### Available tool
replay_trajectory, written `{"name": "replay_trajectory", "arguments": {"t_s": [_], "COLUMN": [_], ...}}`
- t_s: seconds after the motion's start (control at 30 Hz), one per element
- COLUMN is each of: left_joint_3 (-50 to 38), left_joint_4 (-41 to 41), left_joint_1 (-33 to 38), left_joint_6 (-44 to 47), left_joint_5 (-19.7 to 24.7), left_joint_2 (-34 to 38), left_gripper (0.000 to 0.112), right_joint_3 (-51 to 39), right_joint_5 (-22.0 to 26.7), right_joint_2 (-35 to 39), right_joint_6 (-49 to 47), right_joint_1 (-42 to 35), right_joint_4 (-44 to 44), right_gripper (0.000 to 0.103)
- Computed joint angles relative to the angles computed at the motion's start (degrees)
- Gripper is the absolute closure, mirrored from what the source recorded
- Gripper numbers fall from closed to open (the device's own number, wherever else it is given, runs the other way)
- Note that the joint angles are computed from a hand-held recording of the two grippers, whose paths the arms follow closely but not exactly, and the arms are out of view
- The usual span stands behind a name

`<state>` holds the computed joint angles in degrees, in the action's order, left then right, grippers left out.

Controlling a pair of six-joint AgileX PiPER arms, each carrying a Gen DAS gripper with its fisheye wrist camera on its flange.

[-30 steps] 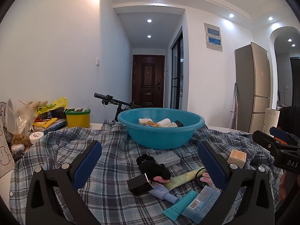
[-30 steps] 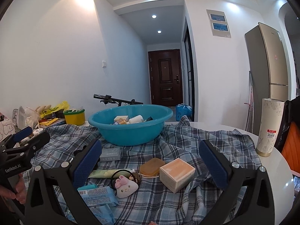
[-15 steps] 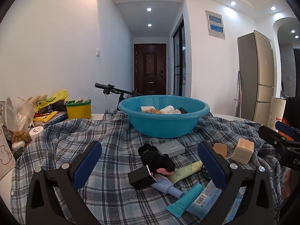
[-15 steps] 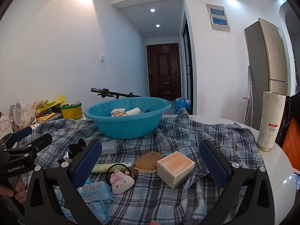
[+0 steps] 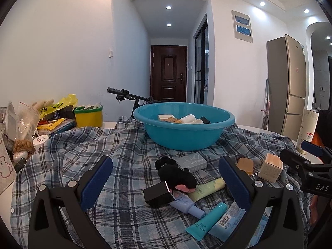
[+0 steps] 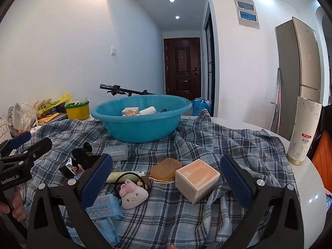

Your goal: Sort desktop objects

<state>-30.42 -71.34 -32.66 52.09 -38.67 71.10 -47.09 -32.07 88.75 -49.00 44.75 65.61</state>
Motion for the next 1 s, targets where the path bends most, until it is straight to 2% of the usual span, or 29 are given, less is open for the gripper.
{"name": "replay_trajectory", "arguments": {"t_s": [1.0], "left_joint_3": [-0.47], "left_joint_4": [-1.20], "left_joint_1": [-1.65], "left_joint_6": [1.52], "left_joint_5": [-1.46], "left_joint_2": [0.71], "left_gripper": [0.009], "right_joint_3": [-0.89], "right_joint_5": [1.13], "right_joint_2": [0.54], "right_joint_6": [-1.28], "right_joint_1": [-0.16], "right_joint_4": [0.59], "right_gripper": [0.000]}}
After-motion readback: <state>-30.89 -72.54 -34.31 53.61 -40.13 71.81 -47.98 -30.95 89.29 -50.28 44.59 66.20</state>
